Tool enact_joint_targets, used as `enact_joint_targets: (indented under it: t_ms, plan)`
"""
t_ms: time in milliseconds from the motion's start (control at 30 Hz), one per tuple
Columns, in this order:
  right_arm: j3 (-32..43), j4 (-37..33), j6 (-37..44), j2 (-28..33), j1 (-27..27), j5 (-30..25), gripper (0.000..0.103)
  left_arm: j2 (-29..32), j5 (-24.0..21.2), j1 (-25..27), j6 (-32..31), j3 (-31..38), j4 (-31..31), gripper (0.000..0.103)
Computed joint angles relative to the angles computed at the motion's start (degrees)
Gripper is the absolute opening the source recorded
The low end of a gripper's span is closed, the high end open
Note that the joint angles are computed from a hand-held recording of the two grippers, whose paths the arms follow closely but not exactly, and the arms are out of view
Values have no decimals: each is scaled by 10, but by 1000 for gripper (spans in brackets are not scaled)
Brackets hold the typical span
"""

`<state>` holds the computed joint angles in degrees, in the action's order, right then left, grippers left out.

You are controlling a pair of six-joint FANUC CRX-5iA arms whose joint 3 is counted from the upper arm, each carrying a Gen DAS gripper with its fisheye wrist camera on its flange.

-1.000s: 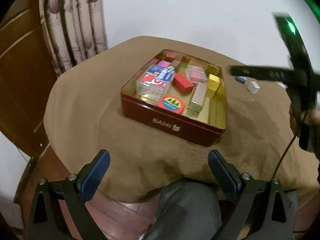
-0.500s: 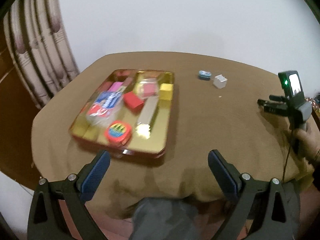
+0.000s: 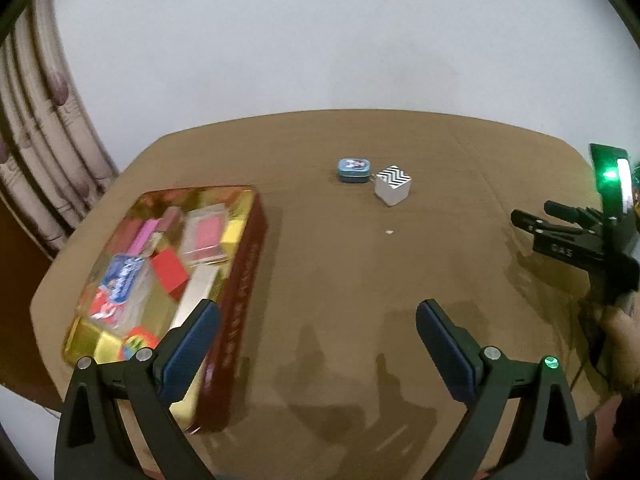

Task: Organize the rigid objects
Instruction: 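Move the left tool to the zigzag cube and grasp it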

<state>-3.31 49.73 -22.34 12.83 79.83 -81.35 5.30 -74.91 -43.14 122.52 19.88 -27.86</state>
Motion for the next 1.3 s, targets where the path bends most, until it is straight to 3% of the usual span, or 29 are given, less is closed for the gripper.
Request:
enact_joint_targets:
  t_ms: [333, 500, 900, 1200, 1300]
  plan:
    - [-89, 33, -67, -62, 11, 35, 78, 95, 1, 32, -6, 80, 28, 97]
    - [-115, 51, -102, -82, 29, 31, 78, 126, 28, 77, -16, 100, 103, 97]
    - [-154, 80, -138, -123, 54, 23, 78, 256, -27, 98, -6, 255, 148, 97]
    - [-154, 81, -134, -138, 63, 16, 78, 314, -64, 113, 18, 321, 171, 97]
    - [-163, 82, -139, -146, 66, 17, 78, 326, -75, 115, 21, 333, 175, 91]
